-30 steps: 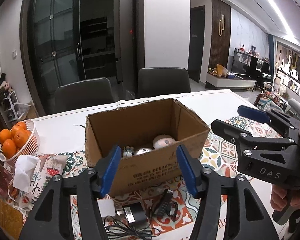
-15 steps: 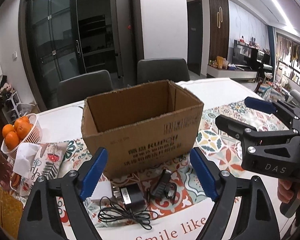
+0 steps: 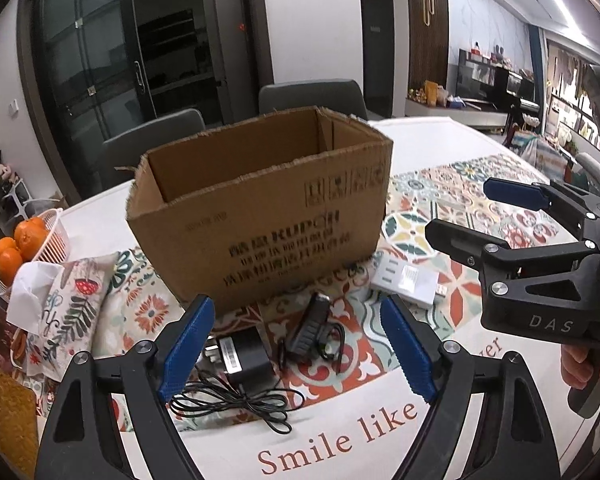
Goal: Organize rigid objects
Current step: 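Withdraw both tools from the box toward the black chargers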
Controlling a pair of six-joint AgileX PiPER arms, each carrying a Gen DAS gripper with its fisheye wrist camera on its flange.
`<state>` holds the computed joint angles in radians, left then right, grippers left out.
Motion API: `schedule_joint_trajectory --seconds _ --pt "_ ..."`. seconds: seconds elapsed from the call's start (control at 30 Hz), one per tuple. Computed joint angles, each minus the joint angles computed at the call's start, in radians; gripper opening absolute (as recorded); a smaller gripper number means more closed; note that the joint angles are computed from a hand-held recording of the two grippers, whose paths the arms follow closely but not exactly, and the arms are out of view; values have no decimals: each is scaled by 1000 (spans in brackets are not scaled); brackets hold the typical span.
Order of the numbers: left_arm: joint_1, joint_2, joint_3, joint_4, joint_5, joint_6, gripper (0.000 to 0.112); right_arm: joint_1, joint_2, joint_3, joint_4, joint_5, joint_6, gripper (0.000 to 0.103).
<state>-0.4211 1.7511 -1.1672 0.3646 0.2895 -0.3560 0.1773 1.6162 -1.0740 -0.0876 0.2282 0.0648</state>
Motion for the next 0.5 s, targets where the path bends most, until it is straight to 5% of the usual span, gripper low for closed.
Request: schedule_joint_trajectory --seconds 0.5 --pt "-11 143 -92 -160 60 218 85 -52 124 -3 309 47 -315 85"
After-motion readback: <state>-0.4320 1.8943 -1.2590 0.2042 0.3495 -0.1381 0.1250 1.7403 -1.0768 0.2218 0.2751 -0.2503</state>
